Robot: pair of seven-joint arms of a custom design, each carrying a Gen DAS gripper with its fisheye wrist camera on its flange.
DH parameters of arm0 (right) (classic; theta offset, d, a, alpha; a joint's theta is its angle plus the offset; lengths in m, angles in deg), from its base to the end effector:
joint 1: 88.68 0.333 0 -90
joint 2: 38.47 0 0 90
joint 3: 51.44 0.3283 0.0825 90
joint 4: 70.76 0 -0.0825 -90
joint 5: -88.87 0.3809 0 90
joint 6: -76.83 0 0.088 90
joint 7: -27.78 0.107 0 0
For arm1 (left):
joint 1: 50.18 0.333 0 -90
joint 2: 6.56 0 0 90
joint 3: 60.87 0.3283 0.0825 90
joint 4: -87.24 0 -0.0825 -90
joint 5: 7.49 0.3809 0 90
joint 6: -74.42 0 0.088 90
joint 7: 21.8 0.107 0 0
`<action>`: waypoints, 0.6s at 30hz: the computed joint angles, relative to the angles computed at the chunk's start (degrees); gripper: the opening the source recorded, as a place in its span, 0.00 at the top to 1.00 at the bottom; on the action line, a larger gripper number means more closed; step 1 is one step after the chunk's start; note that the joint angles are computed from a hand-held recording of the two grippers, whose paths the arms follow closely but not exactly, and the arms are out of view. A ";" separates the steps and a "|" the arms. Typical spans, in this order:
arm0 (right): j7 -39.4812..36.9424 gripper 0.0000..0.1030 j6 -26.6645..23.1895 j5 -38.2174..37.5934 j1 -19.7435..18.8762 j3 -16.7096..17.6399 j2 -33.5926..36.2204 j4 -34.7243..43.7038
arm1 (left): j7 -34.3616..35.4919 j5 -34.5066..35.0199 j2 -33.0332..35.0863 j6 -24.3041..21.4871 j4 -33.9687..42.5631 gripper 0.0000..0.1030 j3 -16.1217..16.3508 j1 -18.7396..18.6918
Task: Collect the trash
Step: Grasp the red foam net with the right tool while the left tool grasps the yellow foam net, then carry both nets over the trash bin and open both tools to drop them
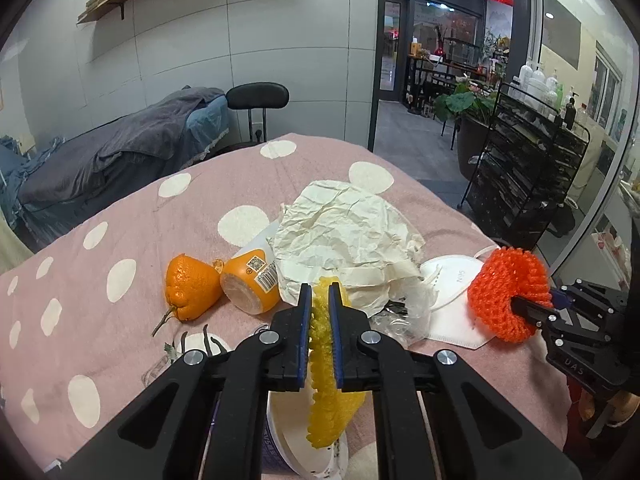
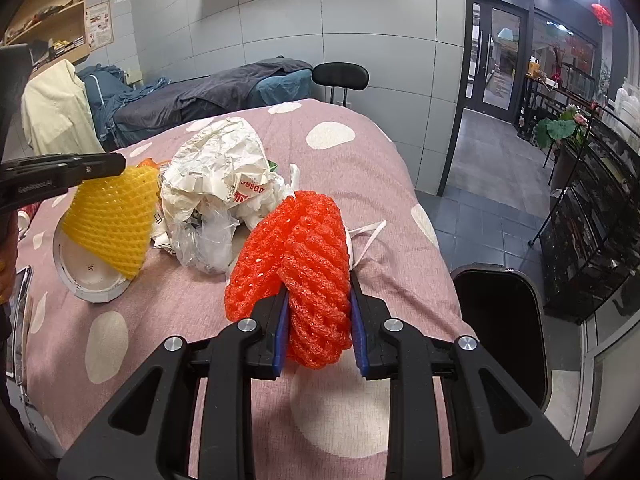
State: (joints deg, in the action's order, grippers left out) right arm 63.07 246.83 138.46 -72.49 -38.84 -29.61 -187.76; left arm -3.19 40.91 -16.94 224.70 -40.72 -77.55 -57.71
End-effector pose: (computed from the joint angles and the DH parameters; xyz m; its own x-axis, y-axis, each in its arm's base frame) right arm 0.5642 0.2444 0.4539 0.6150 -0.7869 -0.0498 -0.5442 -0.3779 -0.7491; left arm 0.4711 -0.2386 0.5130 0.1747 -0.9846 0.0083 -0.6668 -0.1245 -0.7347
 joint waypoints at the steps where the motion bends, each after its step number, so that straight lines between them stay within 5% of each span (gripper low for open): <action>1: -0.69 0.74 0.09 0.81 -0.22 0.22 -0.15 -0.13 | -1.43 0.82 -0.45 0.54 -0.20 0.91 -0.23 0.12; 10: -7.61 0.74 0.45 9.89 -0.75 -0.50 -2.03 -1.09 | -9.49 6.85 1.45 3.37 2.20 0.91 -2.31 -0.64; 18: -10.44 0.74 2.42 15.58 -1.60 -3.78 -3.48 -1.51 | -11.94 10.73 8.56 6.61 8.79 0.91 -0.50 -4.97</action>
State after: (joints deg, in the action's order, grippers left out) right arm 52.63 249.25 154.04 -74.09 -42.62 -33.09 -189.27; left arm -15.14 51.64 -8.38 231.31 -31.93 -78.05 -62.68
